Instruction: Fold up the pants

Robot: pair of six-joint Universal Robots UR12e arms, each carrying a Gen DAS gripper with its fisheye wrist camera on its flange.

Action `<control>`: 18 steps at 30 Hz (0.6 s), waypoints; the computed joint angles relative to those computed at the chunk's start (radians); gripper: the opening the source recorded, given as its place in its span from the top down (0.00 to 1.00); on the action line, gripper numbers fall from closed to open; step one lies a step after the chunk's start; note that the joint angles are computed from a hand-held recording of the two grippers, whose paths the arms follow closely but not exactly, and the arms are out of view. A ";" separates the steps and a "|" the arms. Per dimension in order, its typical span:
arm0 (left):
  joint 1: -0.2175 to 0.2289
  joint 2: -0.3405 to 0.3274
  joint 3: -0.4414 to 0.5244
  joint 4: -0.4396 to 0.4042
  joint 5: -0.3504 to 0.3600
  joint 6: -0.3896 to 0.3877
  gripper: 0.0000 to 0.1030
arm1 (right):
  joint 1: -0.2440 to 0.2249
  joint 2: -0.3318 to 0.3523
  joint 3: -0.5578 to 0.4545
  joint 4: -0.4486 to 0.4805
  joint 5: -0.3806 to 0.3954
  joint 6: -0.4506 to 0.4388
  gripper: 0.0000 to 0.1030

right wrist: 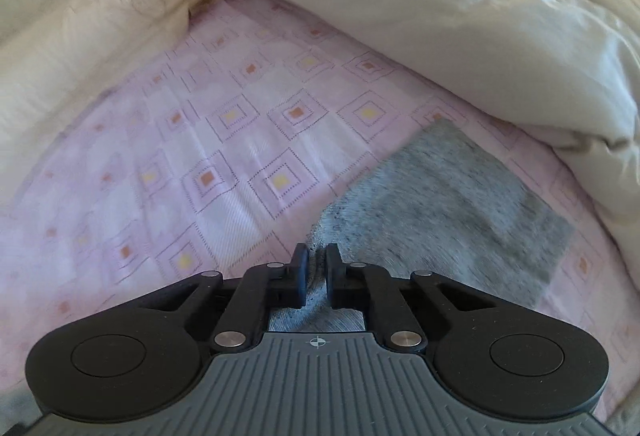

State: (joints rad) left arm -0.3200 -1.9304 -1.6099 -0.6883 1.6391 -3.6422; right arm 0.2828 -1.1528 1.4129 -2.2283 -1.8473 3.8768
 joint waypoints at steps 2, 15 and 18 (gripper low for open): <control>0.006 0.003 0.002 -0.008 -0.017 0.002 0.90 | -0.002 -0.034 0.045 -0.051 0.018 -0.001 0.92; 0.060 0.036 -0.027 0.068 -0.156 -0.166 0.38 | 0.008 -0.132 0.220 -0.214 0.062 0.084 0.92; 0.066 0.018 -0.004 0.021 -0.189 -0.198 0.38 | 0.009 -0.136 0.227 -0.224 0.061 0.077 0.92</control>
State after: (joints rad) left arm -0.2536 -1.9125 -1.6136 -0.6673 1.4500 -3.8405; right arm 0.2920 -1.2886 1.6404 -2.4524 -1.7866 3.9534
